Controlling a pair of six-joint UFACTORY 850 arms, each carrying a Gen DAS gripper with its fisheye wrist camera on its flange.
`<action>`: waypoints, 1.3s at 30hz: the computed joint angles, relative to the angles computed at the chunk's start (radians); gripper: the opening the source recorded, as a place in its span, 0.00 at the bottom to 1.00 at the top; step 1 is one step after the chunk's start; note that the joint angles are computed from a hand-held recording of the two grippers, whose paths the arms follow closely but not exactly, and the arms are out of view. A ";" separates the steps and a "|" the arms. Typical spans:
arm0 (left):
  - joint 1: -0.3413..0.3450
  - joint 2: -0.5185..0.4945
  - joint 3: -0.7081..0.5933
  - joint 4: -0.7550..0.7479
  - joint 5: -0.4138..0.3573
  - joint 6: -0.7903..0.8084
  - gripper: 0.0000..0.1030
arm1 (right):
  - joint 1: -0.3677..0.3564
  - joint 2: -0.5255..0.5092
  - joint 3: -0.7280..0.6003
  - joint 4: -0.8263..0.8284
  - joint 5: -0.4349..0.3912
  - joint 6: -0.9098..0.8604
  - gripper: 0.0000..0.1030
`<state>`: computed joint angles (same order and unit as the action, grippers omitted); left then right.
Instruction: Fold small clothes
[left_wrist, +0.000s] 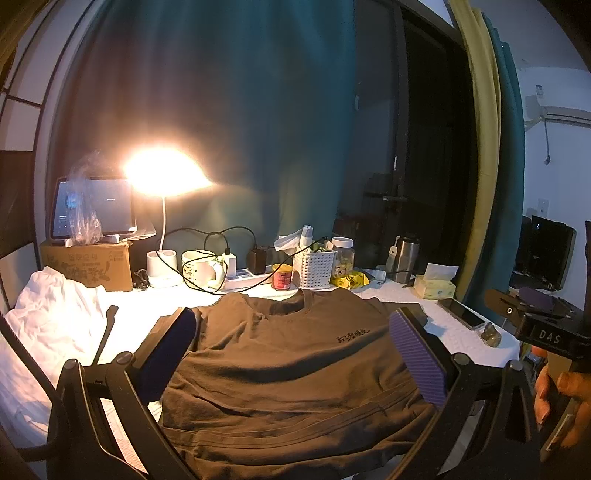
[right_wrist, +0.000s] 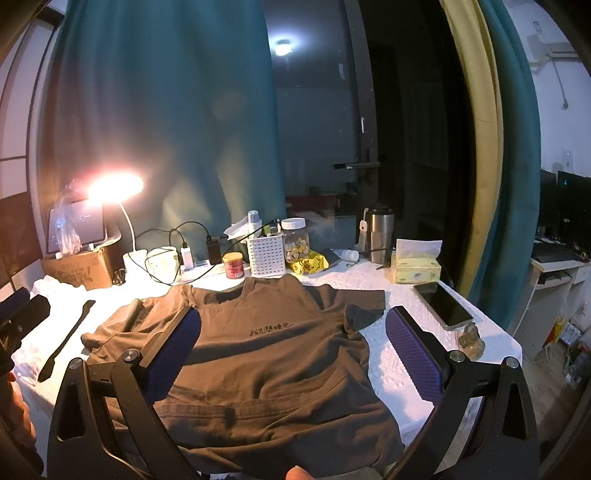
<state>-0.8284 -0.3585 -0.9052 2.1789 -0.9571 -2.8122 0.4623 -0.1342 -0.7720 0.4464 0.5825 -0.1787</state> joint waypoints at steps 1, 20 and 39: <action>0.000 0.000 0.000 -0.002 0.000 0.001 1.00 | -0.001 0.000 -0.001 -0.003 -0.001 0.002 0.99; -0.003 -0.010 -0.006 -0.014 -0.003 0.008 1.00 | -0.005 -0.003 -0.004 -0.003 -0.003 -0.001 0.99; 0.035 -0.020 -0.003 0.124 0.103 -0.049 1.00 | -0.019 -0.015 -0.012 -0.037 -0.025 0.026 0.94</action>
<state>-0.7934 -0.3785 -0.9086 2.3025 -0.8543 -2.8608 0.4431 -0.1487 -0.7840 0.4089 0.5578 -0.1526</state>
